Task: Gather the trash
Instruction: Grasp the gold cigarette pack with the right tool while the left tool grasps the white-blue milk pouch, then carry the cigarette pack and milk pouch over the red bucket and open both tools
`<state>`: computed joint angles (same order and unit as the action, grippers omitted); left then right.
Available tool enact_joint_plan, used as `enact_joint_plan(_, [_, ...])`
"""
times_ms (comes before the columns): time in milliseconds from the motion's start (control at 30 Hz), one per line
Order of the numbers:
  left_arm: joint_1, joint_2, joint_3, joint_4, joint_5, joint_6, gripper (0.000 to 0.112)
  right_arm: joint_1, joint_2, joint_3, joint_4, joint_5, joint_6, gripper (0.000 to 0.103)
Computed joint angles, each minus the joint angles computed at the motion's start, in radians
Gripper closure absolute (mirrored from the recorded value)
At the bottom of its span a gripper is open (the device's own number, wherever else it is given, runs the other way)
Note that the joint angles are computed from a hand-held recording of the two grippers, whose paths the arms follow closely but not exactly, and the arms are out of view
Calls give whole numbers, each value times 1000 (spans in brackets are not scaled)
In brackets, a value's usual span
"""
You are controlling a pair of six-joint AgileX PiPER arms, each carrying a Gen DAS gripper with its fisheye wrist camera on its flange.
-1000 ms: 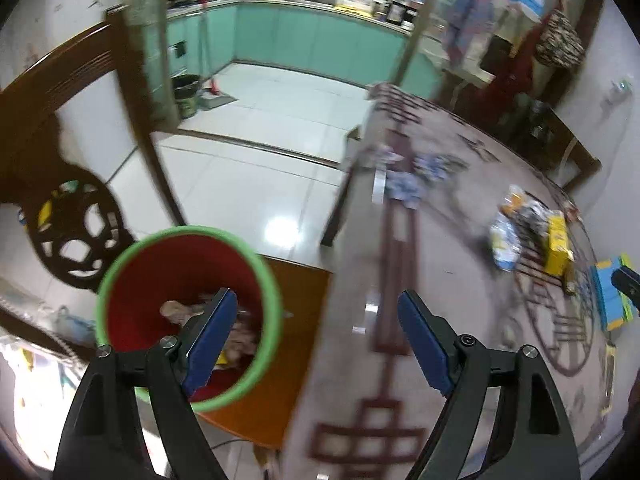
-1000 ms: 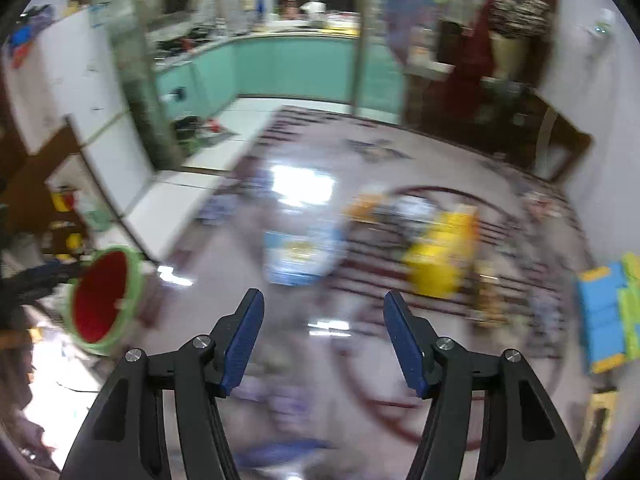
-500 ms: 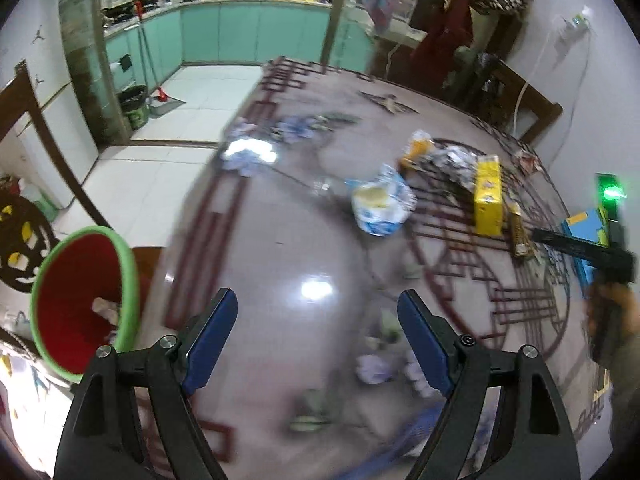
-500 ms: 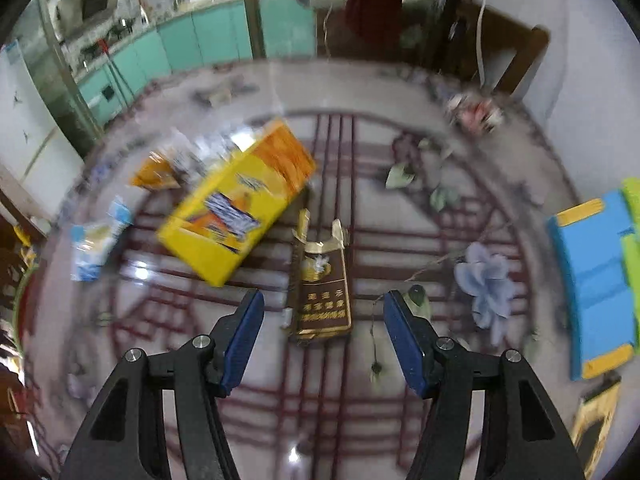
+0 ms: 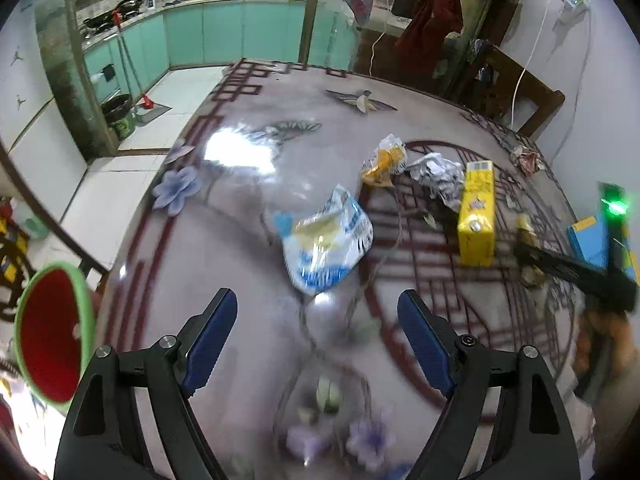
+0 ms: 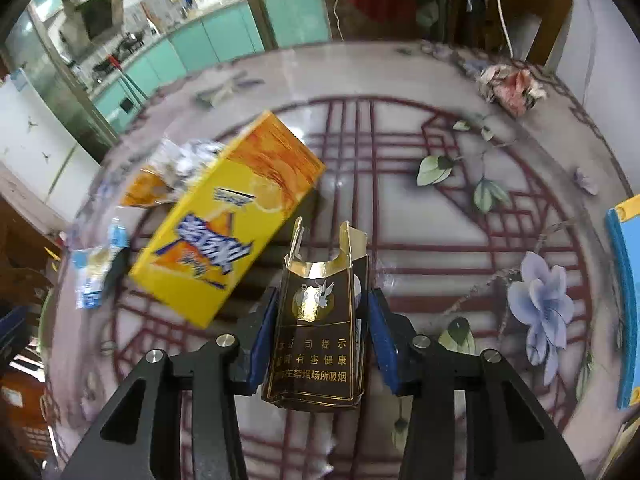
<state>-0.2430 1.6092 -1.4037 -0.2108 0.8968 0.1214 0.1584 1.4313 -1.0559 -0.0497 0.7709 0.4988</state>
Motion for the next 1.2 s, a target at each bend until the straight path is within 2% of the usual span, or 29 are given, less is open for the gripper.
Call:
enact_joint_plan(100, [-11, 80, -51, 14, -26, -32, 30, 27, -67, 37, -9, 6, 34, 60])
enact_joint_plan(200, [-2, 166, -120, -26, -9, -53, 30, 87, -87, 55, -92, 39, 96, 59])
enact_joint_plan(300, [-11, 221, -163, -19, -1, -87, 30, 91, -128, 88, -96, 41, 115, 59])
enact_joint_plan(500, [-34, 270, -174, 11, 5, -128, 30, 98, -143, 103, -123, 36, 160, 58])
enact_joint_plan(567, [-43, 264, -158, 27, -17, -137, 31, 99, -140, 98, -130, 33, 162, 58])
enact_joint_plan(600, [-46, 262, -153, 30, -22, -136, 34, 103, -139, 94, -133, 35, 168, 58])
enact_joint_plan(667, [-48, 259, -150, 34, -34, -135, 51, 102, -135, 87, -129, 32, 165, 58])
enact_joint_plan(733, [-44, 264, -159, 26, -29, -125, 79, 109, -130, 76, -127, 39, 166, 58])
enact_joint_plan(767, [-35, 270, -166, 2, -22, -106, 84, 108, -125, 71, -126, 40, 164, 57])
enact_joint_plan(800, [-22, 277, -173, -35, -7, -82, 98, 116, -124, 64, -130, 45, 172, 57])
enact_joint_plan(1000, [2, 235, -148, -85, -18, -23, 110, 178, -145, 24, -165, 87, 237, 57])
enact_joint_plan(1200, [24, 92, -66, -129, -29, 84, 111, 320, -184, -50, -281, 192, 387, 57])
